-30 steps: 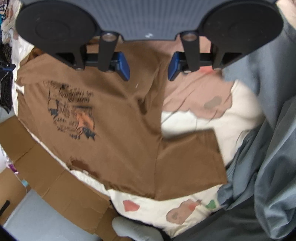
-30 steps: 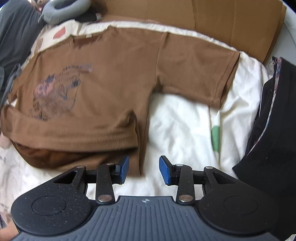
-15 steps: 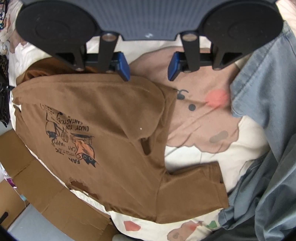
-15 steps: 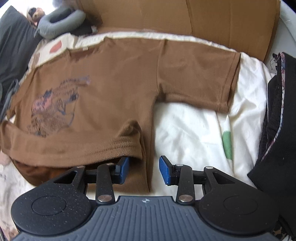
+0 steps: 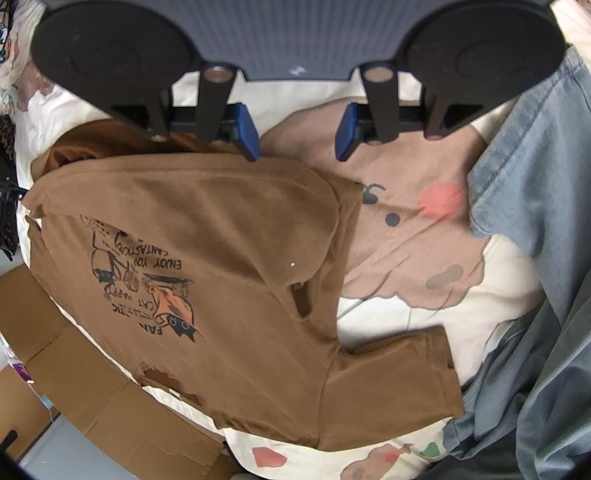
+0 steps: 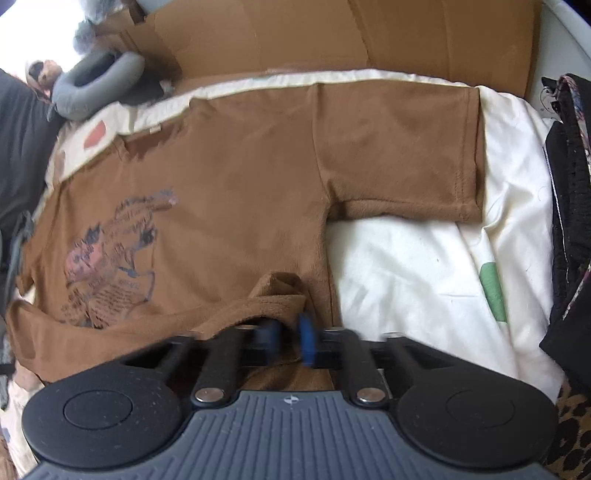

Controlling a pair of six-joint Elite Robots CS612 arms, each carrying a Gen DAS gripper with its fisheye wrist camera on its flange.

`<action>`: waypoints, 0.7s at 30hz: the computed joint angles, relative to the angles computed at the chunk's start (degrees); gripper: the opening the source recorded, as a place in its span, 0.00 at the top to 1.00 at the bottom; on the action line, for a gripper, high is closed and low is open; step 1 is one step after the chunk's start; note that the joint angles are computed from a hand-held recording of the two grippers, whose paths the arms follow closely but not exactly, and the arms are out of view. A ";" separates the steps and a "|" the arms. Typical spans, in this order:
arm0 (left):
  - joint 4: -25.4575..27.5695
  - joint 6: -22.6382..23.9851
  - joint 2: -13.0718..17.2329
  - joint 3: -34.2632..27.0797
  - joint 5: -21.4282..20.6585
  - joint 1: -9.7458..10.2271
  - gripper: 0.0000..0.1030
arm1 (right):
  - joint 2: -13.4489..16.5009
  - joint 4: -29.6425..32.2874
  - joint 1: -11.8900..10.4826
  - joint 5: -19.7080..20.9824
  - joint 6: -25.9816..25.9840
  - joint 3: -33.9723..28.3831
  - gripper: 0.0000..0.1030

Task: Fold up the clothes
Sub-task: 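Fold the hem up toward the collar with both tools, then open the left tool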

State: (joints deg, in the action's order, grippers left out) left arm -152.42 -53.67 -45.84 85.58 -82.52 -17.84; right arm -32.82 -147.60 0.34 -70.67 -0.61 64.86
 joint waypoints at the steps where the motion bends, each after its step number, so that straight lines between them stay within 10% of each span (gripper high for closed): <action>1: -0.01 0.09 0.00 -0.05 0.10 -0.02 0.53 | -0.12 0.23 0.02 -0.16 -0.32 -0.01 0.98; 21: 1.54 3.59 2.75 -2.54 4.32 -1.17 0.53 | -4.63 2.24 -0.60 -3.07 -4.82 -0.20 1.00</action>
